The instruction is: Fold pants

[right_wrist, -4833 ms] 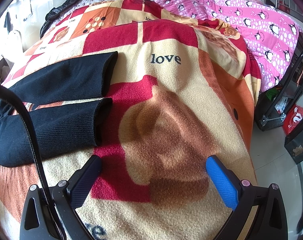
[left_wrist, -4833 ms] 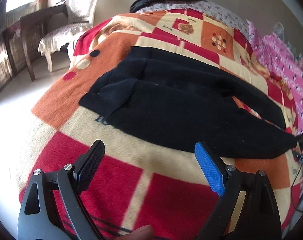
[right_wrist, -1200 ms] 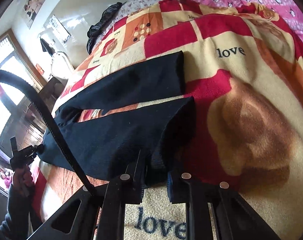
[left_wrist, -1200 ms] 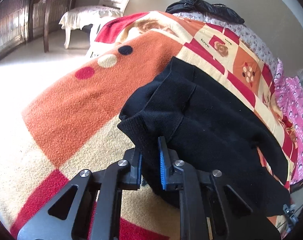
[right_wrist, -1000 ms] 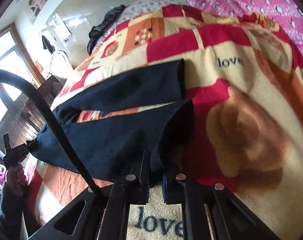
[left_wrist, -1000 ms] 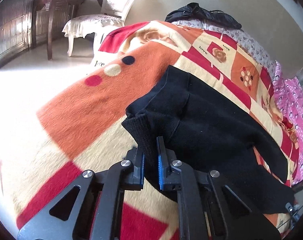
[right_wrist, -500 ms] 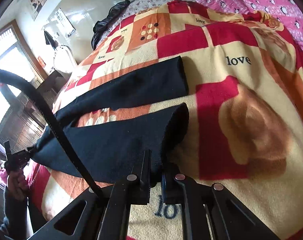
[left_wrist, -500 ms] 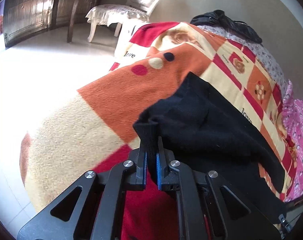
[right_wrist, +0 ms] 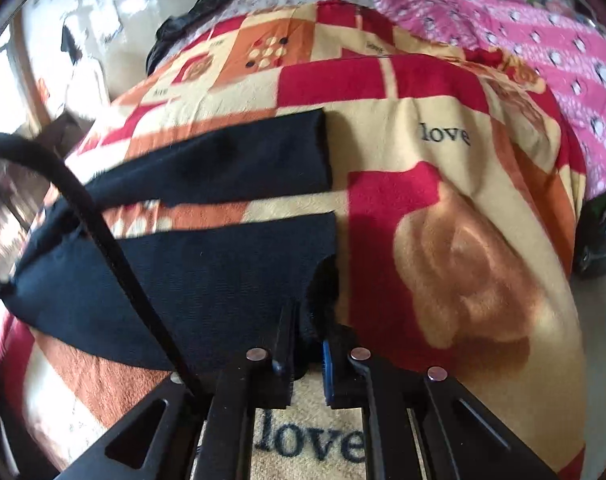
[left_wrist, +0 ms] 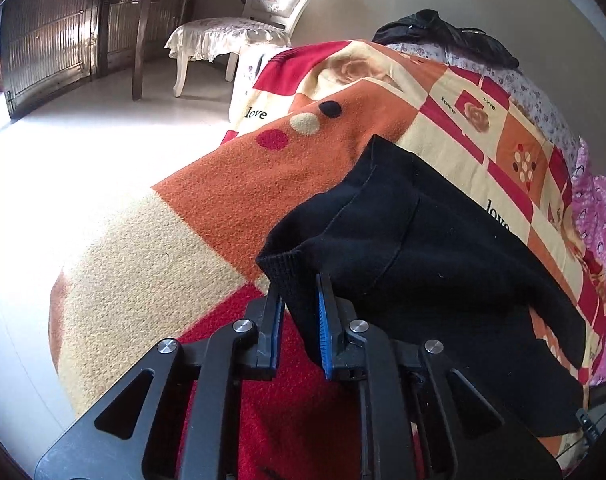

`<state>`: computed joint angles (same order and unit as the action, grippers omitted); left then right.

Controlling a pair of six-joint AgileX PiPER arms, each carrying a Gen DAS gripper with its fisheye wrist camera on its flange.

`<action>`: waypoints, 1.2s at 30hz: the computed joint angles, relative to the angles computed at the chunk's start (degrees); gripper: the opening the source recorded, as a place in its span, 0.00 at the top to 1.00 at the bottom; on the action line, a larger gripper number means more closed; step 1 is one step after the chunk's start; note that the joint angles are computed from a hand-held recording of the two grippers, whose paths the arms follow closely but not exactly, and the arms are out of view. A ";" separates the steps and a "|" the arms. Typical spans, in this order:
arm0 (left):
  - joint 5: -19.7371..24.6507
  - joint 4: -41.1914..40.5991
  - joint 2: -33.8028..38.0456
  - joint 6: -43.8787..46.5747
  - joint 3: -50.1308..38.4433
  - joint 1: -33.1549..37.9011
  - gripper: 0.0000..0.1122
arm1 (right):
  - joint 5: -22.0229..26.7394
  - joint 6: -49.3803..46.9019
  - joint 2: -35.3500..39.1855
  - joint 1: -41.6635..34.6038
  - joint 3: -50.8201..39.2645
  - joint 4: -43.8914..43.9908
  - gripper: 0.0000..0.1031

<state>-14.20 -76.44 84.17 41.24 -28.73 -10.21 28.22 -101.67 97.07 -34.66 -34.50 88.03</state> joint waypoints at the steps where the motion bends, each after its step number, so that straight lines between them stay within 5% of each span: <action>1: -1.09 -0.32 -0.61 -0.34 0.49 -0.45 0.88 | -0.08 -2.29 0.25 -1.63 0.19 3.17 0.89; 5: -7.57 -2.38 -4.15 -2.58 3.57 -2.57 0.70 | 1.42 -0.16 3.74 -6.73 -2.98 6.75 0.88; 9: -9.00 -1.53 -6.86 -6.90 6.13 -0.73 0.70 | 10.47 3.55 9.58 -10.23 -6.44 4.26 0.88; 14: -17.91 -2.37 -11.34 -8.92 9.44 -7.38 0.70 | 9.37 6.23 10.38 -9.89 -6.78 4.53 0.87; 18: -23.36 3.01 -10.18 -10.61 8.50 -15.63 0.63 | 12.49 5.32 11.29 -10.69 -7.31 3.47 0.70; 19: -23.57 5.09 -8.97 -10.54 7.70 -17.21 0.63 | 13.64 5.08 11.38 -11.00 -7.37 2.92 0.62; 22: -21.97 13.65 -4.56 -14.18 6.37 -19.02 0.63 | 13.75 4.45 11.10 -11.23 -7.05 2.74 0.61; 25: -21.02 11.93 -0.88 -11.34 4.29 -20.45 0.63 | 13.99 4.65 11.02 -11.27 -6.92 2.70 0.61; 33: -17.53 22.11 -3.02 -21.01 6.37 -15.64 0.63 | 16.11 5.09 12.26 -11.79 -8.15 1.84 0.51; 36: -17.10 25.46 -3.23 -24.66 6.90 -14.70 0.63 | 8.14 4.14 8.62 -6.54 -6.79 2.85 0.47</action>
<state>-31.30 -50.98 80.94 16.58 -21.83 -24.90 36.36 -97.53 105.69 -41.20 -41.29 90.89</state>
